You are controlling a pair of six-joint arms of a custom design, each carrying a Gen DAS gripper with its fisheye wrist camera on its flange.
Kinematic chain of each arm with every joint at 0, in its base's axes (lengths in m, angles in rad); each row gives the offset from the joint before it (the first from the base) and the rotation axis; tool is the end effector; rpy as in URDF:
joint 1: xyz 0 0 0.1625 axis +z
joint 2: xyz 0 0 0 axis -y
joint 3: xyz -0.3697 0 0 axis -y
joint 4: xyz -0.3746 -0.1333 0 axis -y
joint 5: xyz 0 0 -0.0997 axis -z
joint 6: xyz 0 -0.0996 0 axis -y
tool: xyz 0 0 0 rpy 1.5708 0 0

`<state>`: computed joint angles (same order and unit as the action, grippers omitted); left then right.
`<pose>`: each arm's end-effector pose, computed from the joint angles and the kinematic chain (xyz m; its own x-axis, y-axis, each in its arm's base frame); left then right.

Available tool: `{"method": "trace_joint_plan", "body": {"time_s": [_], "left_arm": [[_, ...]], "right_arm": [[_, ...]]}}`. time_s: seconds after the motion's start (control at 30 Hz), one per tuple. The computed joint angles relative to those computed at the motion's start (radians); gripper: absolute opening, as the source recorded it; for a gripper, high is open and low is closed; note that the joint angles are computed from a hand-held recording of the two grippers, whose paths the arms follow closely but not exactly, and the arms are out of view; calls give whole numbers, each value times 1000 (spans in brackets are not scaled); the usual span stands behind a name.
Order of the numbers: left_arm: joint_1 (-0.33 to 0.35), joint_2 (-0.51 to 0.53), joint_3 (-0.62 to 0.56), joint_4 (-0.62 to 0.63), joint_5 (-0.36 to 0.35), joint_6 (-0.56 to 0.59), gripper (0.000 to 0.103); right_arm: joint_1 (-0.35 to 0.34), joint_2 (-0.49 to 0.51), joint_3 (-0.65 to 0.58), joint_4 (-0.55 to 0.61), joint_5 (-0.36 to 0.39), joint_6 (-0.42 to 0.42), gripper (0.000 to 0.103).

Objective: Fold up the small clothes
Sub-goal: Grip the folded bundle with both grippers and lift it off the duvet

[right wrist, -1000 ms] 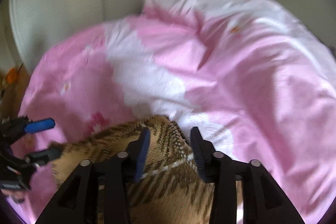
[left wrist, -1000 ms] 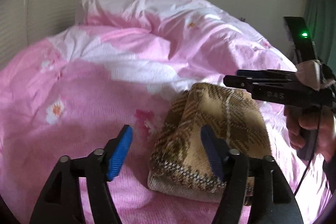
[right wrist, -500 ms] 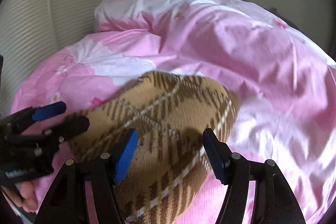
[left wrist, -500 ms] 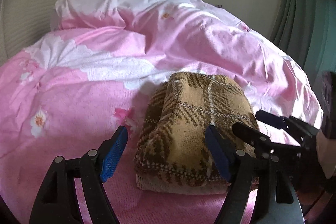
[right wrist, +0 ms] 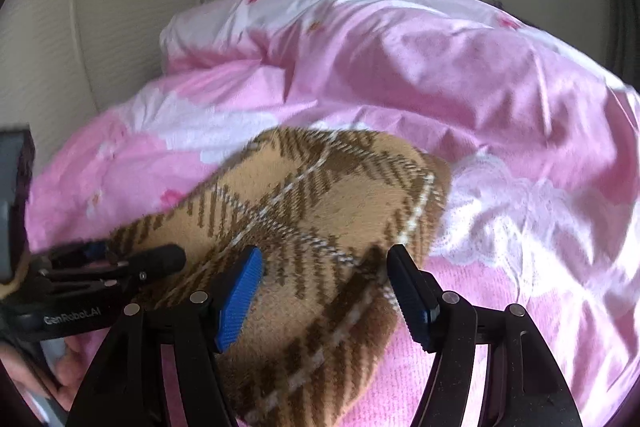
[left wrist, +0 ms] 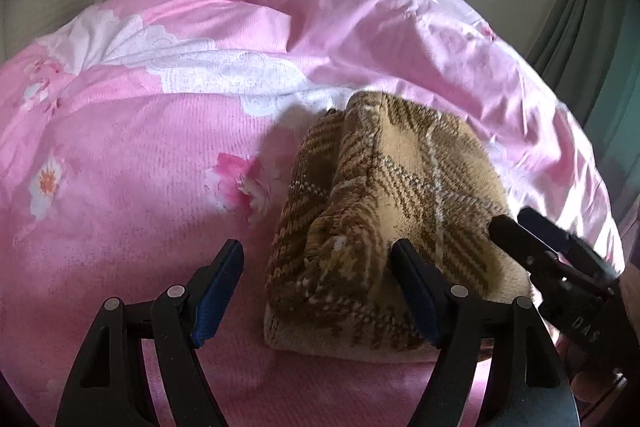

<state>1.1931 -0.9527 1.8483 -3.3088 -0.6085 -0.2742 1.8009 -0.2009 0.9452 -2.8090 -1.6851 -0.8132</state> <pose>-0.0056 -0.5973 0.2079 -0.7953 -0.5125 -0.3237 0.0313 0.4986 -0.8663 0.2949 -0.7243 -0.0574 -0.5273 -0.7423 0.4134 -0.8497 0.4627 -0.2528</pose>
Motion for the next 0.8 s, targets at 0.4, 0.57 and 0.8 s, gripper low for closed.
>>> {"method": "trace_joint_plan", "body": {"time_s": [0.4,0.57,0.8], "left_arm": [[80,-50,20,27,-210,-86,88],[103,-44,11,45,-283,-117,92],[122,-22,-7,11,-340,-126,94]], "right_arm": [[-93,13,-142,295,147,349,84],[-110,106,-337,521,227,399,85],[-129,255,-621,786,301,443,89]]}}
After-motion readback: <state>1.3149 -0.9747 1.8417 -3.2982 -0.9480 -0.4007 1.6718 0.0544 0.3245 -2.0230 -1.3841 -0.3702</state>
